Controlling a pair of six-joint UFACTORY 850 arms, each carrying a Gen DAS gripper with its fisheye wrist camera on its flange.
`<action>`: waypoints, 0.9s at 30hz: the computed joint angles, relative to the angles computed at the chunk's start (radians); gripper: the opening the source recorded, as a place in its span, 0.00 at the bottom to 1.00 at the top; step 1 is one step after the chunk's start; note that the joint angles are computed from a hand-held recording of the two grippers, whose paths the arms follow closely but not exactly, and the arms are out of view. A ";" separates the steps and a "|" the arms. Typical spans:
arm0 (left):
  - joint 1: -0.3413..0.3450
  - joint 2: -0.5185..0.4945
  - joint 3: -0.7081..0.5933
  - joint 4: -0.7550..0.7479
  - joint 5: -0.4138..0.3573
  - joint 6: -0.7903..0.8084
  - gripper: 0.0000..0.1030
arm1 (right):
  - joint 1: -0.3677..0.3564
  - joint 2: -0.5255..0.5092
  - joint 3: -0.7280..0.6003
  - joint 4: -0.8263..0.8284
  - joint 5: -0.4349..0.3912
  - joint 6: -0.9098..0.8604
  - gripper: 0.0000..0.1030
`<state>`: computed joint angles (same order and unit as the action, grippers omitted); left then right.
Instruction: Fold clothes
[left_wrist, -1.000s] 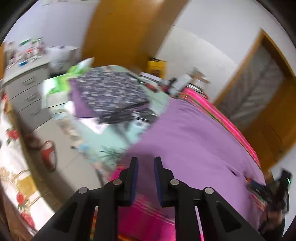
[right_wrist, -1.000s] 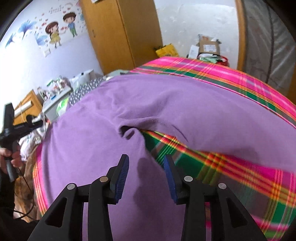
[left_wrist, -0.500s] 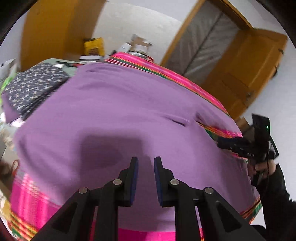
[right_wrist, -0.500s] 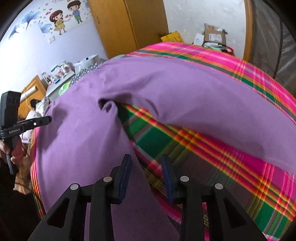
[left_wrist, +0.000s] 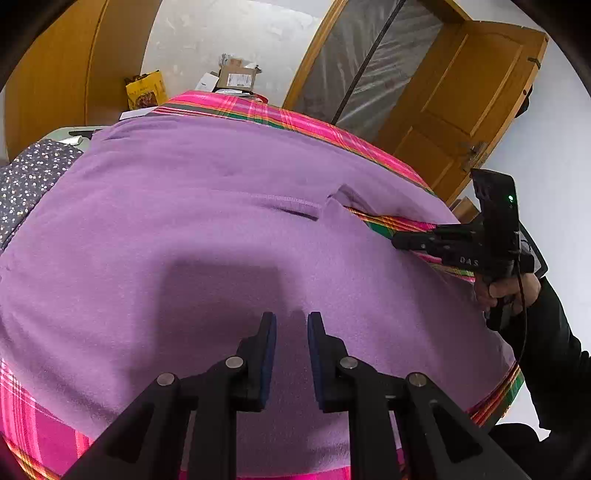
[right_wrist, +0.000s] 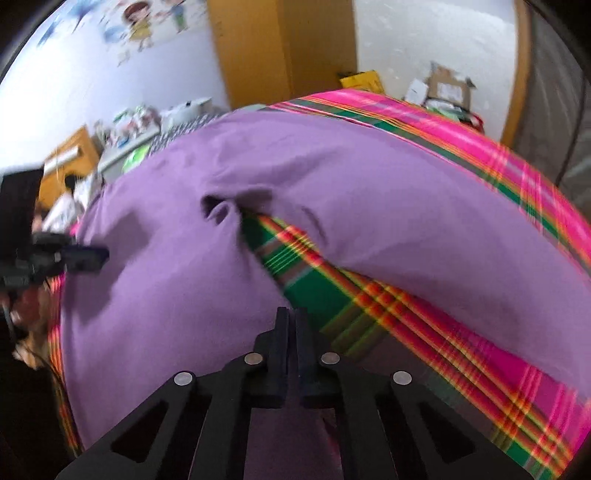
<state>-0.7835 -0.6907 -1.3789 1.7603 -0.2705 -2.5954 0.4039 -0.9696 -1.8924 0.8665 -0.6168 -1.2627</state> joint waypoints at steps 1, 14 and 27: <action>0.000 -0.001 -0.002 -0.019 0.003 0.021 0.17 | -0.001 0.001 0.002 -0.002 0.014 0.011 0.01; -0.013 -0.026 -0.059 -0.065 0.036 0.149 0.17 | -0.115 0.185 0.285 0.163 0.060 -0.149 0.29; -0.032 -0.048 -0.103 -0.221 0.060 0.327 0.17 | -0.111 0.208 0.357 0.169 0.072 -0.251 0.03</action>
